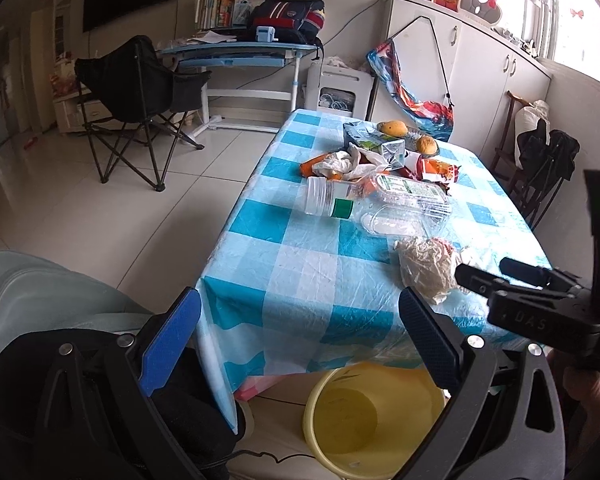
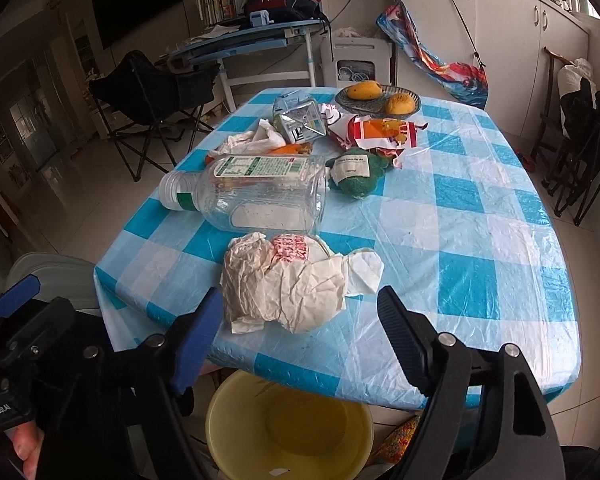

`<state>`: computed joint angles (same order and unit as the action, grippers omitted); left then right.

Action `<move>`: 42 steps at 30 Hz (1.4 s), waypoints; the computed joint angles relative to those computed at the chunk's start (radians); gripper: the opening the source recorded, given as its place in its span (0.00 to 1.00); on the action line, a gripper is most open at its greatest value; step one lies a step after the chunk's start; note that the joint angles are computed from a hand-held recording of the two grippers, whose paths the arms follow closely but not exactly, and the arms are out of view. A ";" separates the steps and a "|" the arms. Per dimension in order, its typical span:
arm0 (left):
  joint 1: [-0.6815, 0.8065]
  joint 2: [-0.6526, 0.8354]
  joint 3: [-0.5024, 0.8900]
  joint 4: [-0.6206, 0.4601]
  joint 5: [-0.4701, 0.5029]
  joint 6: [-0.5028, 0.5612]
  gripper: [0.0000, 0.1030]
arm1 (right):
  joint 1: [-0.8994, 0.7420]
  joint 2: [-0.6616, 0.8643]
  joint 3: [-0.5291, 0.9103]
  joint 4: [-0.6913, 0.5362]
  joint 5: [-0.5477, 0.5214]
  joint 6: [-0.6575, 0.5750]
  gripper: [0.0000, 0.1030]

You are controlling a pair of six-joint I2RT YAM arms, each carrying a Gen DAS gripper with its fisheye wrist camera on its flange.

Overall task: Collect trash
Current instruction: 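Grasp the crumpled white tissue with the right gripper and carry it to the yellow bucket, then release the tissue into the bucket with the right gripper while the left gripper grasps the clear plastic bottle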

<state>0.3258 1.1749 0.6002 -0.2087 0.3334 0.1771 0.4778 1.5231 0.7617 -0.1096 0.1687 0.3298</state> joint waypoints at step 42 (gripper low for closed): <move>-0.374 0.712 0.711 -0.228 -0.095 0.340 0.79 | -0.095 -0.165 -0.246 0.100 -0.415 0.068 0.64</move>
<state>-0.0481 1.8869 1.3109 -0.4364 0.2380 0.5172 0.3825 1.3577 0.5160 -0.0099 -0.2468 0.3982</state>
